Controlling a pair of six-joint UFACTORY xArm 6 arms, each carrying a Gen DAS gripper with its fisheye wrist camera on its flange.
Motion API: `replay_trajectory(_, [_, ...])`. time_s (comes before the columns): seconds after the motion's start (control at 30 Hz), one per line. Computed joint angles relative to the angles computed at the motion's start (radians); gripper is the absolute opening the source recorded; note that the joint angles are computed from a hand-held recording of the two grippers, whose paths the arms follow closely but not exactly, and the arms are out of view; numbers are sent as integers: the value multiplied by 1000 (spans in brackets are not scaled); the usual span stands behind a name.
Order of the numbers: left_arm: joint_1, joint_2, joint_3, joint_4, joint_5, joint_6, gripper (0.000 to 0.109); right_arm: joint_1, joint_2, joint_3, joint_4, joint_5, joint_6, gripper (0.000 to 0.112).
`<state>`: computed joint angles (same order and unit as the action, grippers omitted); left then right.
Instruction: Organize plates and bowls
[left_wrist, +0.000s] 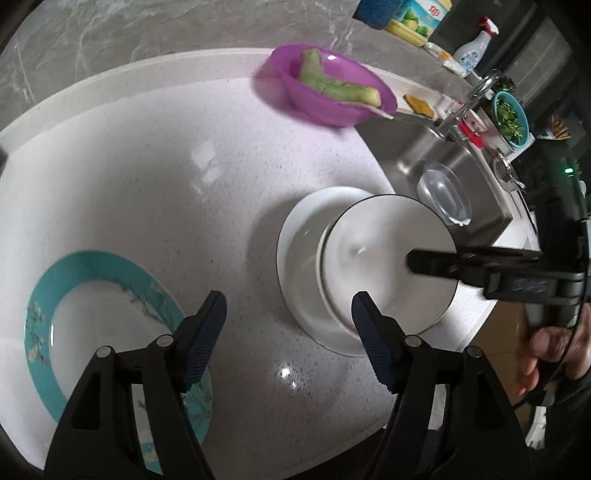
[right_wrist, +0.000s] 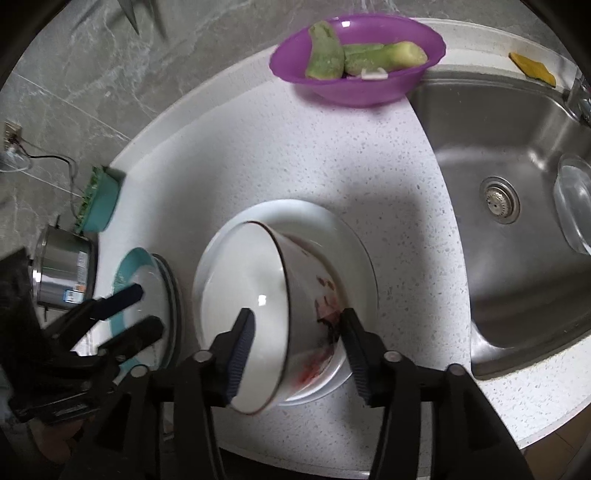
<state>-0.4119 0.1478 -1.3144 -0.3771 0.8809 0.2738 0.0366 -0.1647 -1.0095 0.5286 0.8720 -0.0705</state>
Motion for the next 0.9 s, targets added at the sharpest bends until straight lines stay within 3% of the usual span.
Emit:
replay_trajectory(0.2, [-9, -1, 11, 0, -14, -21, 69, -25, 22, -16, 86, -2, -117, 67])
replay_trajectory(0.43, [-16, 27, -29, 39, 24, -96, 69, -99, -8, -7, 68, 4, -193, 67])
replay_trajectory(0.47, [-14, 36, -45, 44, 41, -97, 69, -110, -7, -10, 46, 13, -197, 66])
replay_trajectory(0.57, [-7, 55, -84, 80, 92, -102, 69, -143, 18, -27, -5, 56, -214, 48])
replay_trajectory(0.7, [0, 89, -135, 171, 163, -120, 69, -157, 52, -36, 18, 97, -266, 41])
replay_trajectory(0.9, [-17, 183, -225, 222, 227, -94, 69, -145, 92, -36, 48, 137, -319, 41])
